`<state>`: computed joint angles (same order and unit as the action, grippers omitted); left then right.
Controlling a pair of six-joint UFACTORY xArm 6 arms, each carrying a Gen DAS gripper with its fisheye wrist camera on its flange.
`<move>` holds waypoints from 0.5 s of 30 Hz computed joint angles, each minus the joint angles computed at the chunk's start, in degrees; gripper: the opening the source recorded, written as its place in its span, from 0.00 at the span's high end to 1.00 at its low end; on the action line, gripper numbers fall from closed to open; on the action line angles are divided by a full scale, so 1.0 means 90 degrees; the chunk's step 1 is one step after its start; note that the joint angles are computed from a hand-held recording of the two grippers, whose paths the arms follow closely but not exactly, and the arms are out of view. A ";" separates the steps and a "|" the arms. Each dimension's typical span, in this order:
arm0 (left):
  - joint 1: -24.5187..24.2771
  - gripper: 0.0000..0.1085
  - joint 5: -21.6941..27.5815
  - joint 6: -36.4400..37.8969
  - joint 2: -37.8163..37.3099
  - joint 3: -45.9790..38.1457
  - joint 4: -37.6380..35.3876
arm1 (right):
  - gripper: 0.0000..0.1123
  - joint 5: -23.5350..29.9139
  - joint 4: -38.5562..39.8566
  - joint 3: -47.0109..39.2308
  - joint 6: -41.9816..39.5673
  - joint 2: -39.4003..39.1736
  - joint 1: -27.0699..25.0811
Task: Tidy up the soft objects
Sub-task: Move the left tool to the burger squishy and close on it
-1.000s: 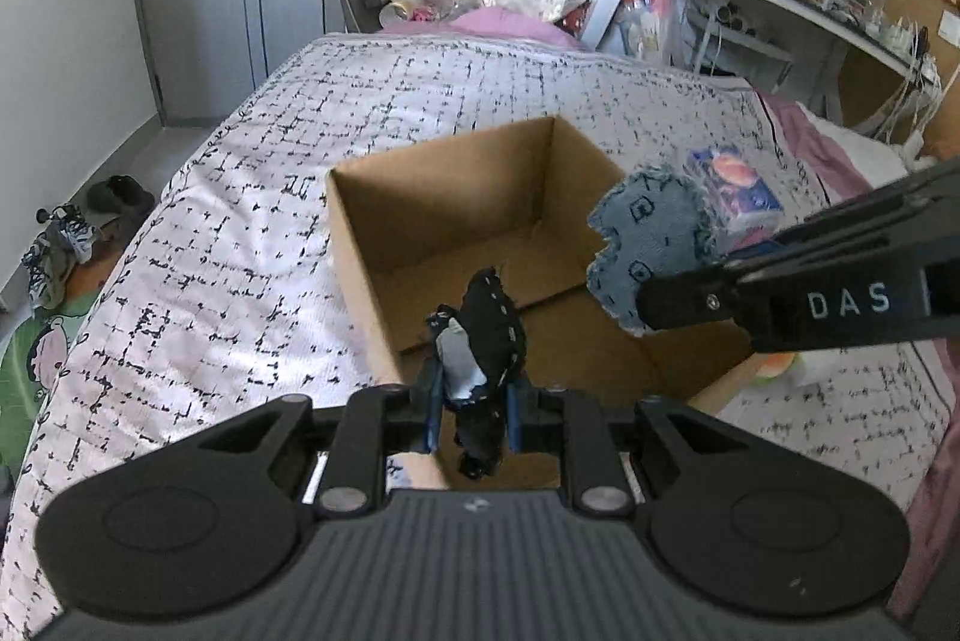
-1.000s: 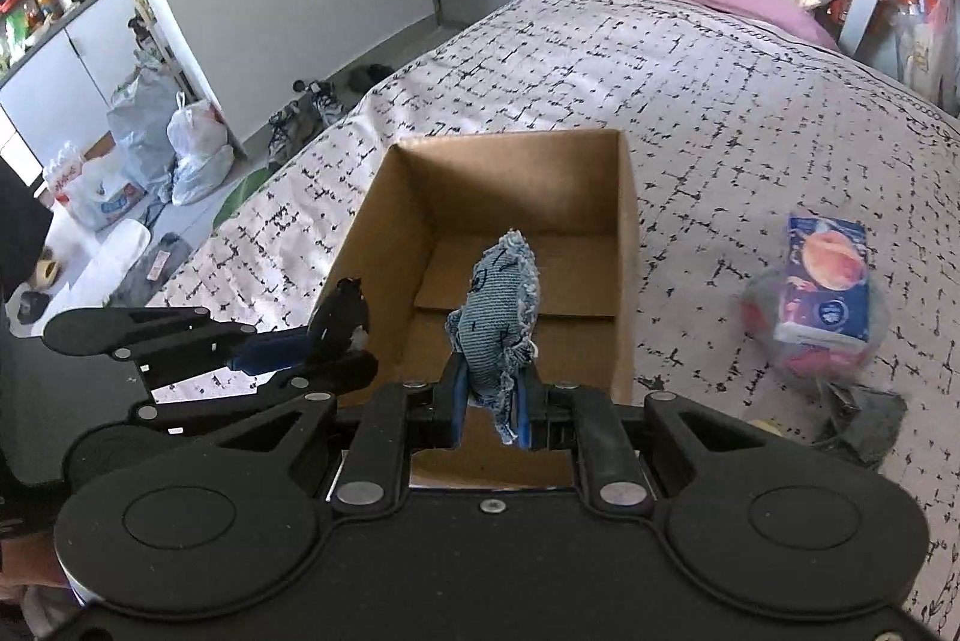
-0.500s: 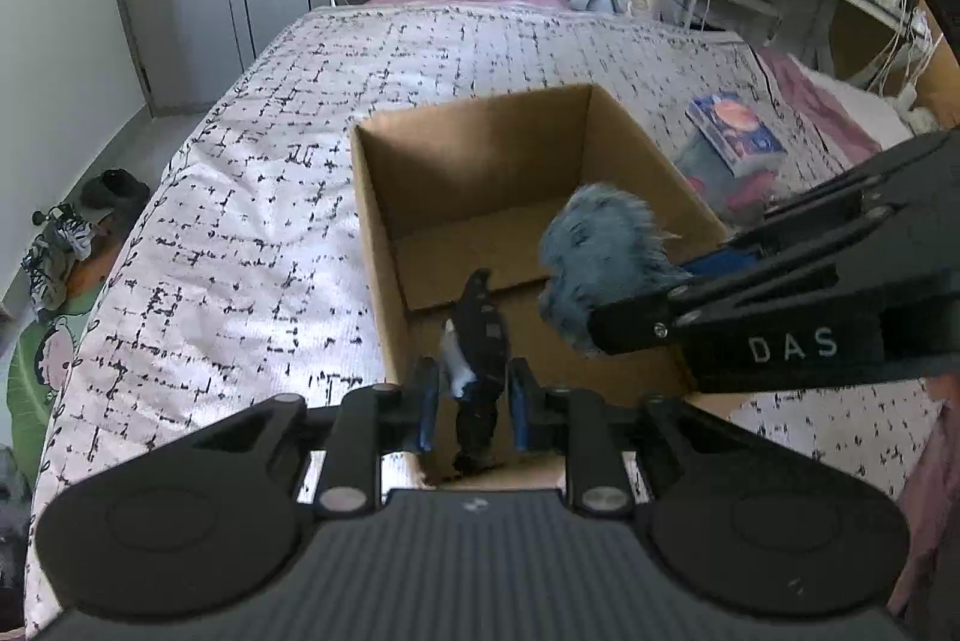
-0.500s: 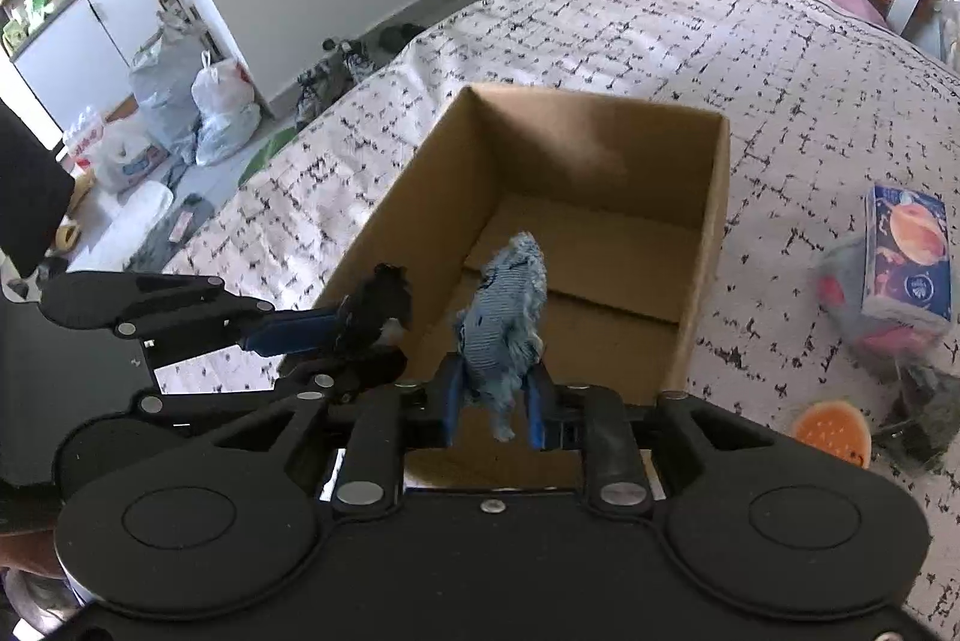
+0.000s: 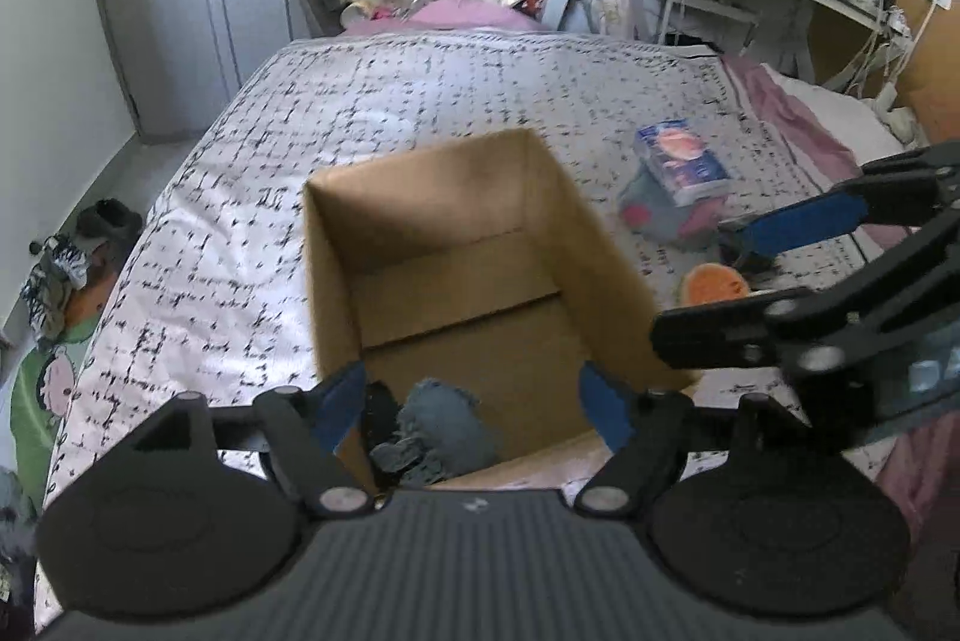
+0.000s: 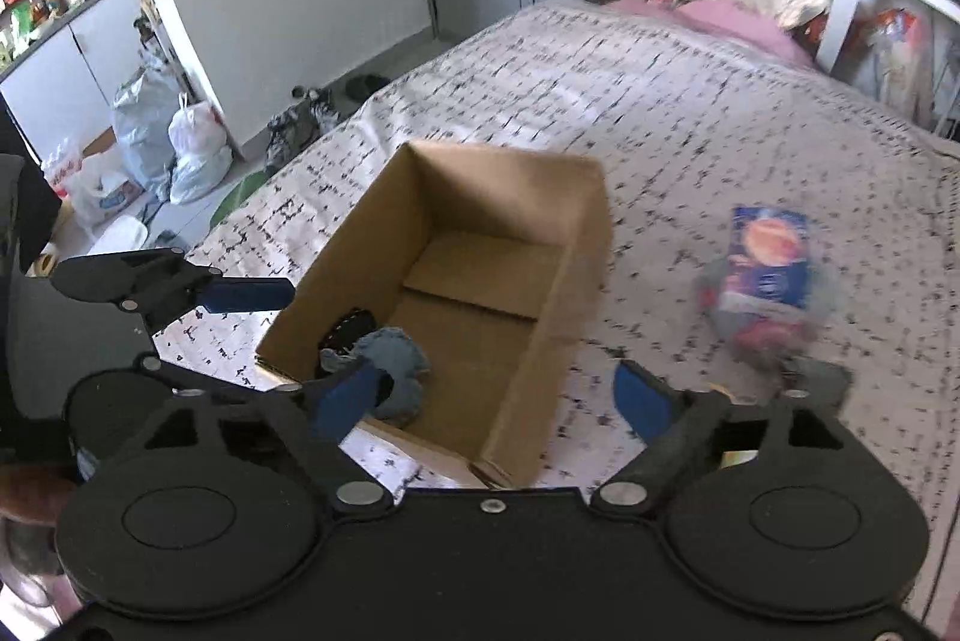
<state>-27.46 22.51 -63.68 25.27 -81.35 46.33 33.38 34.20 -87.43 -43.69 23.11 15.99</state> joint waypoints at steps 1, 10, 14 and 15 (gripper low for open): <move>-0.0038 0.29 0.0049 -0.0052 0.0013 -0.0052 0.0089 | 0.17 -0.0046 0.0011 0.0079 -0.0043 -0.0057 -0.0034; -0.0392 0.29 0.0841 -0.0347 0.0270 -0.0710 0.0580 | 0.09 -0.0268 0.0055 0.0808 -0.0334 -0.0624 -0.0348; -0.0521 0.29 0.0963 -0.0242 0.0364 -0.0943 0.0622 | 0.08 -0.0370 0.0102 0.1023 -0.0386 -0.0757 -0.0512; -0.0553 0.29 0.0993 -0.0201 0.0405 -0.1021 0.0598 | 0.08 -0.0395 0.0156 0.1078 -0.0431 -0.0787 -0.0560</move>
<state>-32.44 31.45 -65.49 28.92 -90.53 51.71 29.82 35.60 -77.73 -47.57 16.03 10.94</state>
